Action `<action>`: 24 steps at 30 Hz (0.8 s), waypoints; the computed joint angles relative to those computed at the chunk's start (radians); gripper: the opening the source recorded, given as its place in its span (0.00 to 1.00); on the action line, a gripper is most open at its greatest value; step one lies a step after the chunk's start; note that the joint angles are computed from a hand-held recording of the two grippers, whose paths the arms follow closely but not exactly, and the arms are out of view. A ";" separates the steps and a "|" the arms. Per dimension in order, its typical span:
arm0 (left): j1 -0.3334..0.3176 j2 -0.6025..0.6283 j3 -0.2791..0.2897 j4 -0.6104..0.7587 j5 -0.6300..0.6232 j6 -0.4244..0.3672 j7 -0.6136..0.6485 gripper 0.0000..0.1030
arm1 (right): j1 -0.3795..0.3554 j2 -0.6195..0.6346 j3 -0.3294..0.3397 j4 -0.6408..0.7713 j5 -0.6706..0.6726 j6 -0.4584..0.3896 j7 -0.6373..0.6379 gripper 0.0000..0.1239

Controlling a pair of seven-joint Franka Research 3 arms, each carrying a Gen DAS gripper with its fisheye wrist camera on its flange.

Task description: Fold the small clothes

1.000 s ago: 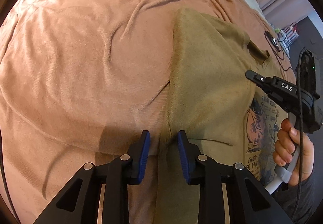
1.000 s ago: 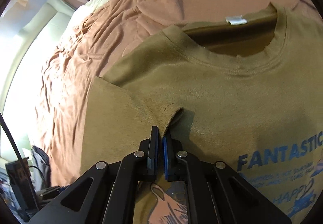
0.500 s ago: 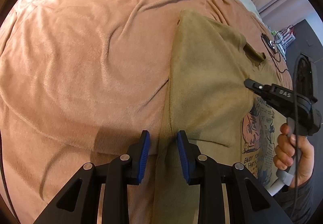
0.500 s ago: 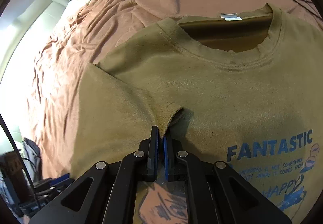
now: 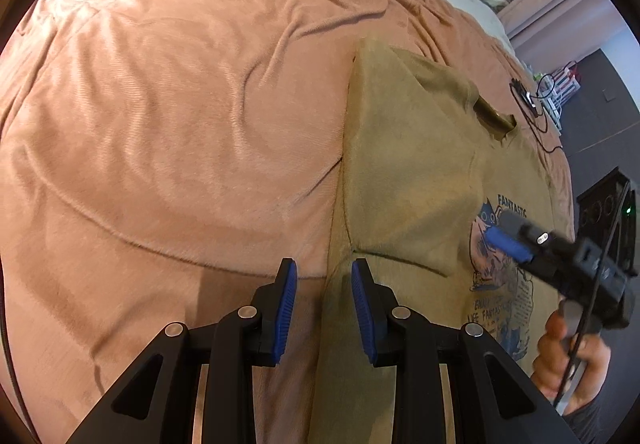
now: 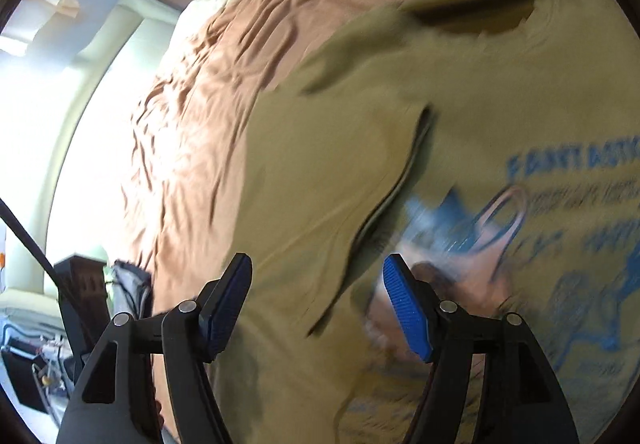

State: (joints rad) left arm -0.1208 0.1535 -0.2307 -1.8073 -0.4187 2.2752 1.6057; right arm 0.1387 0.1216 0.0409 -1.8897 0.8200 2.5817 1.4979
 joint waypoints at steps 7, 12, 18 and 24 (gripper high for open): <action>-0.002 -0.084 0.013 -0.082 -0.032 0.030 -0.010 0.29 | 0.017 0.042 0.003 0.024 -0.056 -0.063 0.078 0.33; -0.015 -0.127 0.028 -0.130 -0.027 0.036 -0.018 0.29 | 0.016 0.064 0.001 0.052 -0.113 -0.076 0.134 0.10; -0.025 -0.166 0.043 -0.173 -0.049 0.051 -0.020 0.29 | 0.034 0.022 0.003 0.034 -0.199 -0.080 0.180 0.00; -0.039 -0.215 0.055 -0.207 -0.056 0.053 -0.025 0.29 | 0.058 -0.024 -0.008 -0.012 -0.311 -0.058 0.314 0.00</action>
State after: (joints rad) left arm -0.1593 -0.0613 -0.1753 -2.0145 -0.4751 2.3281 1.5811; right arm 0.1965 0.0975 0.0326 -1.9016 0.5088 2.5232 1.8119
